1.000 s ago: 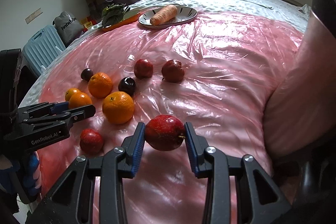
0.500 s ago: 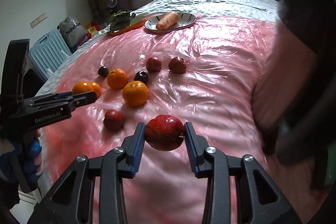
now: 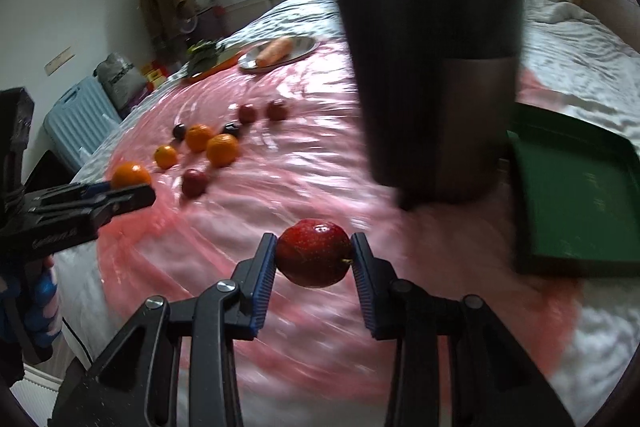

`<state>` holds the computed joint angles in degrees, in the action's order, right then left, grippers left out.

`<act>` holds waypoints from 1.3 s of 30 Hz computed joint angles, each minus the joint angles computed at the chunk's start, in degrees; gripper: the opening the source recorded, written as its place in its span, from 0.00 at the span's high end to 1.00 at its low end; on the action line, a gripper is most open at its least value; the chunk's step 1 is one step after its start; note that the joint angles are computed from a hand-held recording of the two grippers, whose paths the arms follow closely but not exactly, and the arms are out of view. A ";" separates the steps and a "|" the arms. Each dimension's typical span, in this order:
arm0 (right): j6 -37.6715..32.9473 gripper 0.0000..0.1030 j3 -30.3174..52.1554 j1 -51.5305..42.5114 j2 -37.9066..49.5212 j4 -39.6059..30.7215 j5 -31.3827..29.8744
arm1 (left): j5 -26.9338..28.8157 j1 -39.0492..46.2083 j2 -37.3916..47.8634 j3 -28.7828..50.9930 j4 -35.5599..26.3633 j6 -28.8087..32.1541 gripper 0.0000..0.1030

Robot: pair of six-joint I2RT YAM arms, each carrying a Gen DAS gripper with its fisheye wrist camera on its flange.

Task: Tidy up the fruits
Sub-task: 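Carry the apple and orange over the green tray with both tools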

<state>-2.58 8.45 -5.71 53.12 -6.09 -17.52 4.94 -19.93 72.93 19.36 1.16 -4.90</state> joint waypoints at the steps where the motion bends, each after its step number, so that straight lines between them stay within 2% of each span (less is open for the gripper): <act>1: -2.99 0.39 0.04 -4.28 -1.98 -2.68 -2.06 | -1.21 -3.59 -0.62 0.11 -0.60 -1.83 0.64; 3: -10.14 0.39 0.90 -14.22 -3.61 -7.04 -6.64 | -3.26 -9.87 -0.84 0.88 -1.41 -5.10 0.64; 6: -21.51 0.39 3.88 -29.92 0.46 -10.20 -13.86 | -5.58 -19.03 1.04 3.60 -1.99 -9.87 0.64; 10: -33.03 0.39 10.68 -45.98 11.79 -10.64 -20.46 | -8.30 -30.09 7.61 10.59 -1.84 -14.46 0.64; 13: -36.73 0.39 16.82 -52.77 22.01 -7.77 -22.18 | -8.34 -34.81 13.95 17.37 -1.81 -15.93 0.64; 21: -35.29 0.40 31.89 -57.08 42.68 0.67 -20.56 | -8.94 -42.03 33.99 40.83 -5.86 -14.87 0.64; 29: -32.15 0.39 43.07 -56.20 58.96 7.12 -16.20 | -9.62 -41.89 54.21 66.12 -14.39 -12.53 0.64; 34: -31.78 0.39 46.14 -56.46 63.99 8.77 -15.10 | -9.62 -41.20 62.10 75.32 -17.30 -12.55 0.64; 39: -31.52 0.39 47.30 -55.95 65.80 9.85 -14.26 | -10.12 -40.68 66.63 80.16 -18.69 -12.69 0.64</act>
<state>-34.09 55.75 -61.66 118.93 3.76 -31.78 -5.18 -60.62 139.56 99.52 -17.54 -17.60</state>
